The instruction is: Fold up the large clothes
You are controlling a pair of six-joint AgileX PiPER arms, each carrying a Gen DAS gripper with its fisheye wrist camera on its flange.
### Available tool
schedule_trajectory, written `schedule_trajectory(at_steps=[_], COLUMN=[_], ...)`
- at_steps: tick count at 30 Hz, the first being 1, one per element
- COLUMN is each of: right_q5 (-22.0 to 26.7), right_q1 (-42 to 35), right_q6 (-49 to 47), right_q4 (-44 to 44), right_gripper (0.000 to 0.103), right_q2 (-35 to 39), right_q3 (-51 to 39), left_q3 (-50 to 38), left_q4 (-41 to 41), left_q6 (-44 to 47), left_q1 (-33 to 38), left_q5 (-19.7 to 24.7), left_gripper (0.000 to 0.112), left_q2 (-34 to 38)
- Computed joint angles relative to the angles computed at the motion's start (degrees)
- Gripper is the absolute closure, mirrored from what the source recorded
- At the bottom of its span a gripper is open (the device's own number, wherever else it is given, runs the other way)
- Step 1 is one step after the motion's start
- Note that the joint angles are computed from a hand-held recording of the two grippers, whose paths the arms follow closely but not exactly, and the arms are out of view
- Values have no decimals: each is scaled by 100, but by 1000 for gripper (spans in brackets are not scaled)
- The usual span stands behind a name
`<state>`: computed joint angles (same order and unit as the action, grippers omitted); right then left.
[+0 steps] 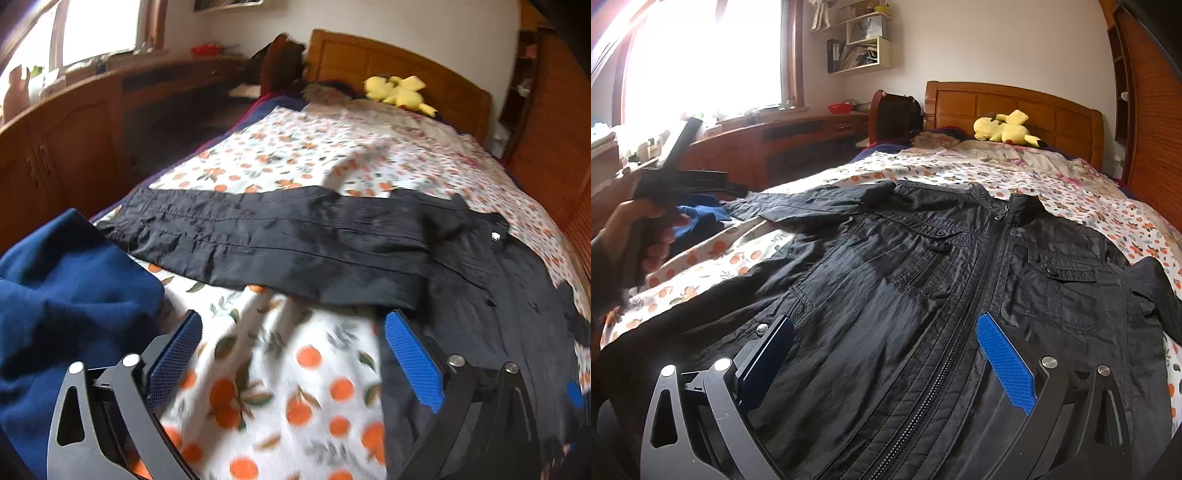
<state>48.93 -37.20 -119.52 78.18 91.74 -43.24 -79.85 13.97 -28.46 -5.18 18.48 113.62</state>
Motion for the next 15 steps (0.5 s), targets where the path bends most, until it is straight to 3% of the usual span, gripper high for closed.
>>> schedule_trajectory(at_steps=[2,10,15], right_q5=[25,112,196], right_q1=[-11,-33,-71], right_q6=[31,305,399], right_q4=[-26,-232,-296], right_gripper=[7,7,7], right_q2=[19,175,247], right_q3=[-18,-191,-273], left_q3=[-545,-2950,-3606], left_q4=[-205,-865,-1601], left_q6=[101,229,487], left_q1=[111,481,669], left_q5=[278,1703,2111], left_gripper=[25,37,42], left_q2=[400,2049,2498])
